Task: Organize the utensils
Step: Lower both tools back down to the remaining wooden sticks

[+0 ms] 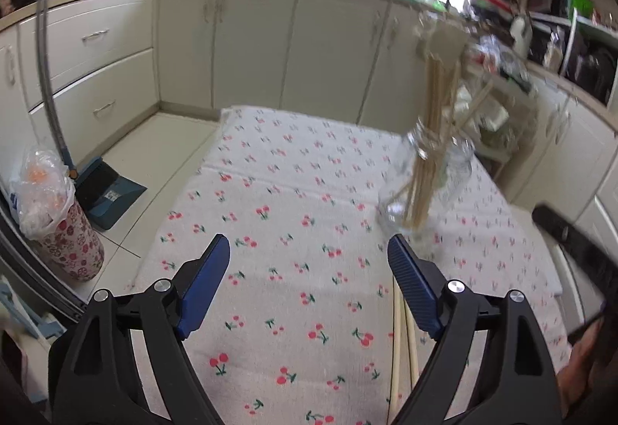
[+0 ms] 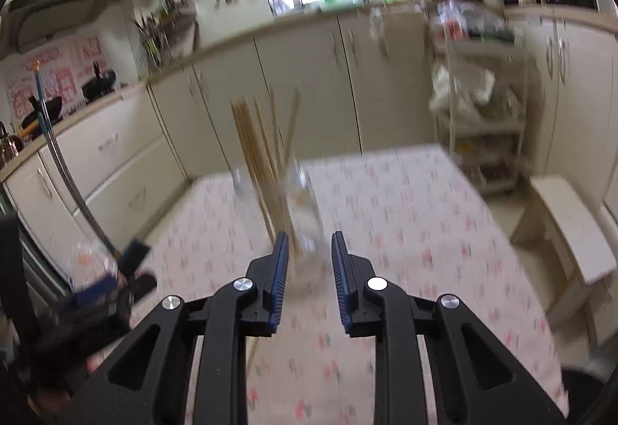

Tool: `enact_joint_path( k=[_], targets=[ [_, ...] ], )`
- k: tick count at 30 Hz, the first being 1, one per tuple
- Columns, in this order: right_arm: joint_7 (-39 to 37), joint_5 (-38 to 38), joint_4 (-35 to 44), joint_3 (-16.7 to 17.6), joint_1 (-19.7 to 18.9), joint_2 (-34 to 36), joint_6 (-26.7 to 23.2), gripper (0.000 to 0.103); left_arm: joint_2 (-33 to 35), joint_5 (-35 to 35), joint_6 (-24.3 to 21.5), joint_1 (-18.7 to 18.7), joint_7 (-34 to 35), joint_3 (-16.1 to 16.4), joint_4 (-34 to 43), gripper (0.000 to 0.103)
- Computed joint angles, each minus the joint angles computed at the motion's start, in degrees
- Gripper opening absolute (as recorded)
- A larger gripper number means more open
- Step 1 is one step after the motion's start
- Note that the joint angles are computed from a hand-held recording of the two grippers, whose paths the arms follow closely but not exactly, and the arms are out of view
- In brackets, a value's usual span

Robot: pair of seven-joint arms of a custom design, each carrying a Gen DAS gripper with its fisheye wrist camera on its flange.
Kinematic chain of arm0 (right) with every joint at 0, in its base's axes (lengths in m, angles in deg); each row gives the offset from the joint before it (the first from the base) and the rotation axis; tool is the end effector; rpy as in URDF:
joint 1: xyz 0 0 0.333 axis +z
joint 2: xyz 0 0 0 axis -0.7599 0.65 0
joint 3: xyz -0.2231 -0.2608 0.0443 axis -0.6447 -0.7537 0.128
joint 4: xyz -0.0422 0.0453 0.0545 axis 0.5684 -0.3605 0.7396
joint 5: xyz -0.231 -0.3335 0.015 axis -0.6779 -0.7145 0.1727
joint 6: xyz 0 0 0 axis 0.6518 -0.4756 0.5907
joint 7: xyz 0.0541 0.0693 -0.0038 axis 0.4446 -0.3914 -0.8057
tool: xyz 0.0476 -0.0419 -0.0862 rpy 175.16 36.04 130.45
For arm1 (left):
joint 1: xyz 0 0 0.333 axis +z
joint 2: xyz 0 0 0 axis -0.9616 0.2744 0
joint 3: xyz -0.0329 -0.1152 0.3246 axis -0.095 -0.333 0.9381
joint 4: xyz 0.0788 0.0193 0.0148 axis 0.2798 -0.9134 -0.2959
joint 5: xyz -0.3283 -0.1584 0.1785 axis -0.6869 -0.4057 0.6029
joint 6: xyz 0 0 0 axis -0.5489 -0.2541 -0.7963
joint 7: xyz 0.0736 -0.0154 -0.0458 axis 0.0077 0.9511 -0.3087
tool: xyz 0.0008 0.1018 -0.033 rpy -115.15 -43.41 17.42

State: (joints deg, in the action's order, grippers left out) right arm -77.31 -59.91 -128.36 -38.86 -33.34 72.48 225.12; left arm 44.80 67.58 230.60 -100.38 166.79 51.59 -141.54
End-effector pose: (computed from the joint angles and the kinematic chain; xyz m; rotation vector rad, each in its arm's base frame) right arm 0.4642 0.2340 0.4744 -1.0956 2.0597 -0.8855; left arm 0.6173 -0.3836 0.4458 -1.3969 2.1847 -1.1240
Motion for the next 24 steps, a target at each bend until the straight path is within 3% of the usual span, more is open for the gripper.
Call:
enact_joint_path(
  k=[4, 8, 18, 24],
  targets=[
    [-0.91, 6.20, -3.40, -0.10, 1.05, -0.18, 2.33, 0.029, 1.48, 5.37, -5.73, -3.37, 0.44, 2.80, 2.34, 0.080],
    [-0.96, 9.33, -5.30, 0.09, 1.12, -0.41, 4.07, 0.030, 2.73, 8.51, -8.23, -3.79, 0.77, 2.30, 3.87, 0.080],
    [1.16, 9.30, -7.32, 0.74, -0.18, -1.98, 5.38, 0.037, 7.23, 17.26, -15.48, -7.46, -0.93, 4.44, 11.07, 0.080],
    [-2.14, 9.90, -5.47, 0.25, -0.54, -0.08, 6.82, 0.038, 8.77, 18.71, -19.55, -6.44, -4.10, 4.31, 13.69, 0.080]
  ],
)
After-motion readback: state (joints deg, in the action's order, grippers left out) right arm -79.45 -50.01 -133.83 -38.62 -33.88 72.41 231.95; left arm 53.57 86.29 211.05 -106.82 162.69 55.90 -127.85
